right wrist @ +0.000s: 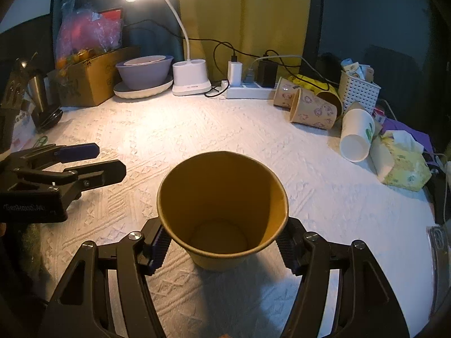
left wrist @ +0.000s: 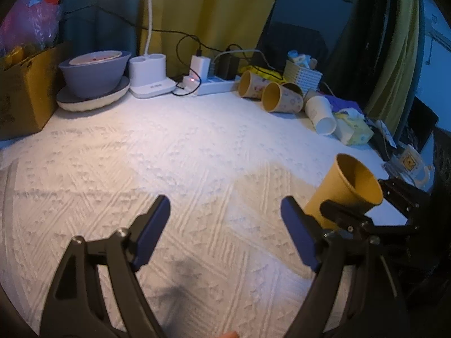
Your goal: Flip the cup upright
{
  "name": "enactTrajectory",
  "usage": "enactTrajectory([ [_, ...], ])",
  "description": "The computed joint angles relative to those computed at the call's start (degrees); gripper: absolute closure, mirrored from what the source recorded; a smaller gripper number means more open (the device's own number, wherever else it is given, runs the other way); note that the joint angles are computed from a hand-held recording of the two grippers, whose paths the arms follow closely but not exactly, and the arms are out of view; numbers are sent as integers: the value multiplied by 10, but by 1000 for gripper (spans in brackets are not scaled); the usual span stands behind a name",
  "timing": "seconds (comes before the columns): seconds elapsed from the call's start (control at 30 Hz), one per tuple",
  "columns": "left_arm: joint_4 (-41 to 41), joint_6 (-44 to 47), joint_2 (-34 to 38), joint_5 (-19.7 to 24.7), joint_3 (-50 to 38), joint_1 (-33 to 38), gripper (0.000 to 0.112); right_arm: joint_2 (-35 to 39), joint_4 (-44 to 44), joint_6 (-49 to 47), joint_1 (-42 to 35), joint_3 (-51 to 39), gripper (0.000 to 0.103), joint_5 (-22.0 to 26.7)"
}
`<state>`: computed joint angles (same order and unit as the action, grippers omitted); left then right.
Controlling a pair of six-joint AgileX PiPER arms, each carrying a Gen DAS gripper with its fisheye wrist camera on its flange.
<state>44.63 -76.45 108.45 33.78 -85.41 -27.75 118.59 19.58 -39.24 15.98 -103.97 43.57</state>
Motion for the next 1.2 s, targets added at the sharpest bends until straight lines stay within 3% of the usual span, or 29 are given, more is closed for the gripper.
enactTrajectory([
  [0.13,12,-10,-8,6,7,-12,30,-17,9,-4,-7,21,26,-2],
  [0.3,36,-29,-17,20,13,-32,29,-42,11,-7,-13,54,25,-7],
  [0.37,44,-36,-21,25,15,-39,16,-53,10,-6,-14,67,25,-10],
  [0.4,51,-42,-23,27,16,-44,16,-59,10,-7,-15,74,25,-12],
  [1.2,154,-65,-55,116,-22,-126,15,-174,49,-22,-46,140,25,-41],
])
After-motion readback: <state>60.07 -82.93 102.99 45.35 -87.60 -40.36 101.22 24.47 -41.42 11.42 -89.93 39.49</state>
